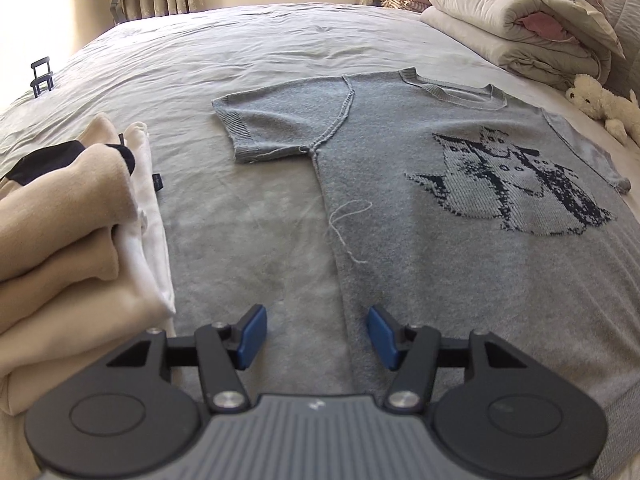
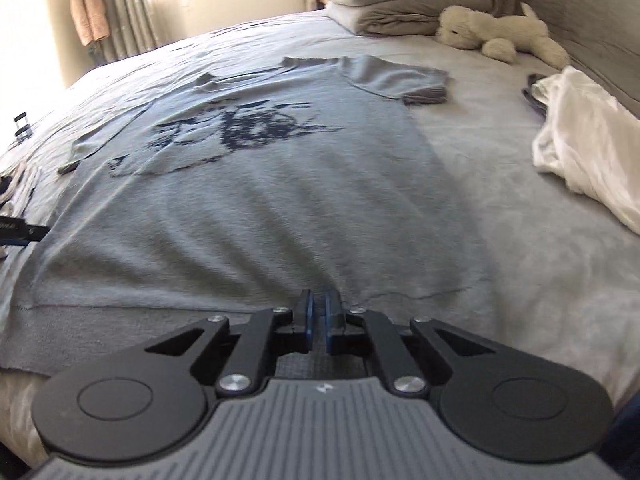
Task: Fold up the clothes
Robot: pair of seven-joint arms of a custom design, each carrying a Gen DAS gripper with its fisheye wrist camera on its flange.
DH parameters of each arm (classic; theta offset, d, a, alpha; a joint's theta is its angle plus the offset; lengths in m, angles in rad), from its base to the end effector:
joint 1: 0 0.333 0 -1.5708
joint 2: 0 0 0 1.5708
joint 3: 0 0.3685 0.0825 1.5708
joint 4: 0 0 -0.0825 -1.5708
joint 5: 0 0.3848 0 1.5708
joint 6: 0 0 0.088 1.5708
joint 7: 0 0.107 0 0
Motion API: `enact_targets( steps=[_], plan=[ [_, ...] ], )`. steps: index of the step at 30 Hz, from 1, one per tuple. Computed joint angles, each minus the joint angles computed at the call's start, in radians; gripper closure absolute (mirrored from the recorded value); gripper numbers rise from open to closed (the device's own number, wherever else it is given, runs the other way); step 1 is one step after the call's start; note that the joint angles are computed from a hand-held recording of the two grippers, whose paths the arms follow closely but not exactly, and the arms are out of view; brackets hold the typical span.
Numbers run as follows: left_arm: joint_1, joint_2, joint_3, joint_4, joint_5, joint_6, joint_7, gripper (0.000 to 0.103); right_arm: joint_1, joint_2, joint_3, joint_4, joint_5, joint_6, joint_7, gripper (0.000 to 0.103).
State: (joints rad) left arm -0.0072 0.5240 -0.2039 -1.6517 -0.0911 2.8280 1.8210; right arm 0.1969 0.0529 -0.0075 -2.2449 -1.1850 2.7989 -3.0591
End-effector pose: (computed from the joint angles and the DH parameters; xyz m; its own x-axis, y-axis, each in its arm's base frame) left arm 0.7431 -0.1234 0.4338 -0.3242 -0.9457 0.0220 -0.7436 0.2404 -0.6239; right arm 0.5353 0.1469 0.4291 -0.3682 -0.9246 -0.0981 -0.6474 0.3307 -0.6867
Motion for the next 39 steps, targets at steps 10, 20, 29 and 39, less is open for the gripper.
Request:
enact_targets(
  steps=[10, 20, 29, 39],
  plan=[
    [-0.006, -0.006, 0.005, -0.009, 0.007, 0.005, -0.015, 0.045, 0.009, -0.022, 0.029, 0.007, 0.088, -0.253, -0.030, 0.101],
    [-0.005, -0.003, 0.005, 0.007, 0.004, -0.015, -0.030, 0.045, 0.080, 0.021, 0.057, 0.079, 0.049, -0.482, -0.067, 0.075],
    [0.061, -0.007, -0.067, 0.013, -0.107, 0.010, 0.033, 0.044, 0.177, 0.152, 0.058, 0.256, 0.020, -0.404, -0.184, 0.053],
    [0.184, -0.014, -0.220, 0.015, -0.326, 0.039, 0.222, 0.042, 0.304, 0.290, 0.021, 0.442, 0.014, -0.389, -0.332, 0.049]
  ],
)
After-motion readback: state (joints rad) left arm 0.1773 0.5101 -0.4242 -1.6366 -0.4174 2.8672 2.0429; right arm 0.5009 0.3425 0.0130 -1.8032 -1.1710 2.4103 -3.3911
